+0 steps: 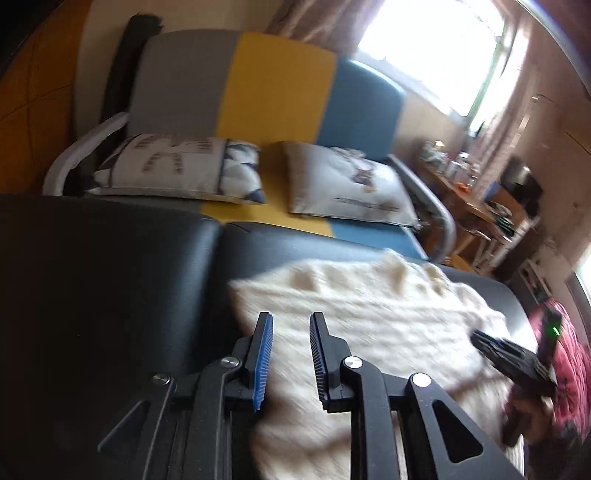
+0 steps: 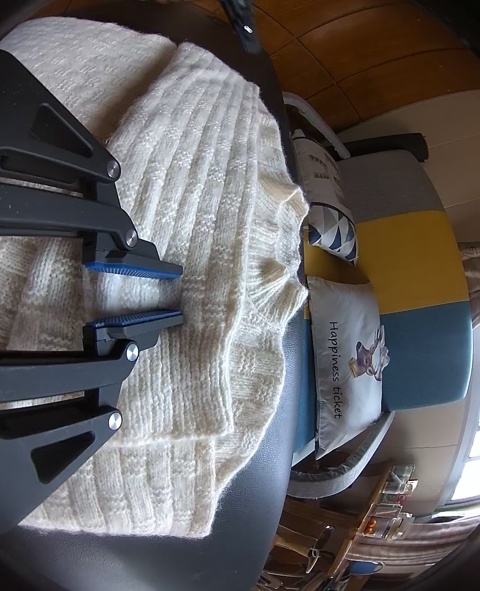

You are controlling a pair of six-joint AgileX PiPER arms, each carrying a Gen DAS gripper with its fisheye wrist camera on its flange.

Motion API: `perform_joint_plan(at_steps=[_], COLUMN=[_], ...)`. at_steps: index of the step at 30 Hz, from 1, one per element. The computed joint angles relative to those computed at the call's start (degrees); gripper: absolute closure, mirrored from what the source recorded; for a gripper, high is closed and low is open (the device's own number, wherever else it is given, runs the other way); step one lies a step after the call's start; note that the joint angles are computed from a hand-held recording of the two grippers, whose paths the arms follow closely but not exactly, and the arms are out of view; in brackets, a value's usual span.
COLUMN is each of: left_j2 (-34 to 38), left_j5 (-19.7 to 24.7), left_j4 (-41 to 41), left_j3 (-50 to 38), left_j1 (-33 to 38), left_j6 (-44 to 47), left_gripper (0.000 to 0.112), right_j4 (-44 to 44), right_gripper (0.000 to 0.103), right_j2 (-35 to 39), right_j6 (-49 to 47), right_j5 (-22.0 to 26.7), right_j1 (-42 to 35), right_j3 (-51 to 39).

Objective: Fold clothes

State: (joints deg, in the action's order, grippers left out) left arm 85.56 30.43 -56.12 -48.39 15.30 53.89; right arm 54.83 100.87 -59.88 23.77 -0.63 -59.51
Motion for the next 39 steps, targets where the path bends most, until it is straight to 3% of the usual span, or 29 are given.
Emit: perform_joint_plan(at_steps=[2,4,6,7,10,16,19,23,27,30,35,39], left_j2=[1.6,5.4,4.5,4.1,2.8,-2.8,-1.7,4.3,9.5,9.6,6.9,6.6], left_j5=[-4.2,-6.8,-12.5,-13.1,-11.0,-9.9,-12.4,-12.5,-12.8,-15.4,-14.9,-15.1], left_j4=[2.2,9.9,11.9,12.6,20.1,17.1,22.1,32.6,47.9,41.2,26.9,29.0], left_j3=[1.8,1.2,3.9,4.3,2.8,2.4,1.2,-4.3,-6.6,-4.3,-2.5,-1.8], left_j1=[-3.5,-6.3,-8.5,-8.8,-9.0,-10.2,-14.4,-18.0,-19.2,-17.8,-15.3,-16.2], left_j6=[-2.0,-10.4,-11.5,-12.2,-20.9,-16.0,-20.9,-32.1,-45.3,-37.3,-22.5,-23.7], left_gripper=[0.092,0.095,0.098,0.098,0.098,0.093,0.092,0.092,0.092,0.092,0.092,0.092], right_j4=[0.3,0.8,1.1,0.9,-1.8,-1.7,-4.8,-6.2,-9.6,-14.6,-1.1,0.8], right_gripper=[0.083,0.083,0.083,0.083,0.083,0.084,0.084,0.084,0.084,0.083,0.083,0.083], right_j2=[-0.1,0.0,0.0,0.0,-0.3,-6.5,-8.2,-7.8,-3.2,0.8,-0.1,0.2], right_j6=[-0.3,-0.7,-1.0,-0.8,1.8,0.8,1.9,1.8,6.7,12.5,4.3,3.3], right_j5=[0.0,0.2,0.4,0.5,1.3,8.5,9.0,10.1,10.6,12.3,22.8,28.0], right_j1=[-0.1,-0.2,-0.4,-0.4,-0.3,-7.7,-10.4,-11.1,-9.0,-7.9,-17.1,-22.8], right_j3=[0.1,0.1,0.1,0.0,-0.7,1.1,2.5,1.1,-3.9,-7.1,-6.1,-5.0])
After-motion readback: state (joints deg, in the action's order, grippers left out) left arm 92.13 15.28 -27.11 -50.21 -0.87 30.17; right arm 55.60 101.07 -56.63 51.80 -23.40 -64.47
